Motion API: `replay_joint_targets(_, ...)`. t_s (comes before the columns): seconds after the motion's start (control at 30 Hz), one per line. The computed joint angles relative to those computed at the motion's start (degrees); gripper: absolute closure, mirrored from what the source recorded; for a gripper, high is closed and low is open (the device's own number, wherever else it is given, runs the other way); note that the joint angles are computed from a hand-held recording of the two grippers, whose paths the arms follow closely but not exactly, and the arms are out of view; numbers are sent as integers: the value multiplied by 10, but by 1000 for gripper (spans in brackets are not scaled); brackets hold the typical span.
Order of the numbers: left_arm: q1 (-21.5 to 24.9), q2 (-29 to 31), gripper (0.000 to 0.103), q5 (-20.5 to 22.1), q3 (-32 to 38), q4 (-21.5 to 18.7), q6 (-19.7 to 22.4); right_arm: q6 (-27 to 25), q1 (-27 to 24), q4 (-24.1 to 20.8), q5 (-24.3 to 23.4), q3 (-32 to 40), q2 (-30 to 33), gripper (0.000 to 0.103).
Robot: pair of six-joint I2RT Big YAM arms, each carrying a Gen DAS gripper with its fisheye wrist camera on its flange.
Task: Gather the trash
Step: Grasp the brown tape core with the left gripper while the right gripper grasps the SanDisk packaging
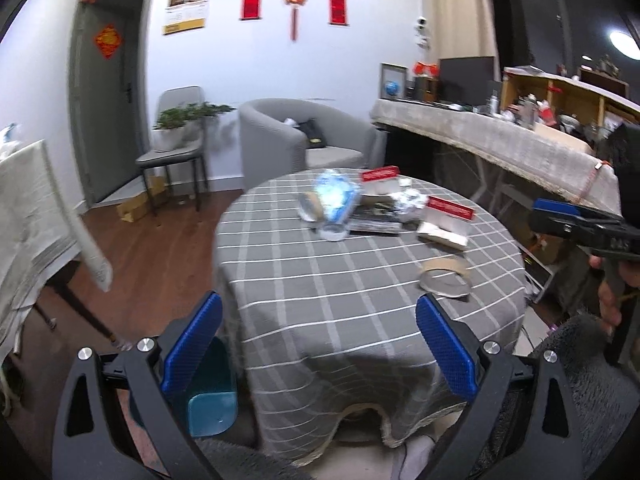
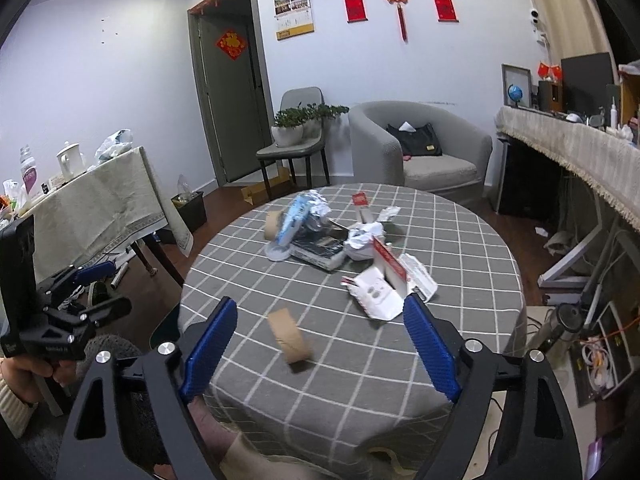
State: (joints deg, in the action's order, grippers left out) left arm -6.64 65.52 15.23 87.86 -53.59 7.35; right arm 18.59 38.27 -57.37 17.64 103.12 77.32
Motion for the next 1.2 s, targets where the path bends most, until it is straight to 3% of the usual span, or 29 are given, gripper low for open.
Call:
replay_joint_targets(0.3, -82, 59, 5, 12, 33, -7, 32, -22, -50, -14, -77, 9, 9, 24)
replay_joint_targets(0.7, -127, 138, 6, 34, 77, -24, 46, -45, -99, -21, -151, 12, 19, 24)
replay_joint_targets(0.83, -134, 152, 17, 30, 85, -32, 51, -58, -111, -27, -172, 15, 28, 24)
replay_joint_targets(1.0, -137, 164, 24, 40, 93, -36, 50, -72, -121, -32, -190, 25, 43, 25)
replay_joint_targets(1.1, -142, 171, 33, 31, 98, -45, 58, -78, -125, -37, -198, 33, 55, 33)
replay_joint_targets(1.2, -141, 171, 35, 33, 96, -41, 53, -86, -127, -43, -198, 42, 68, 41)
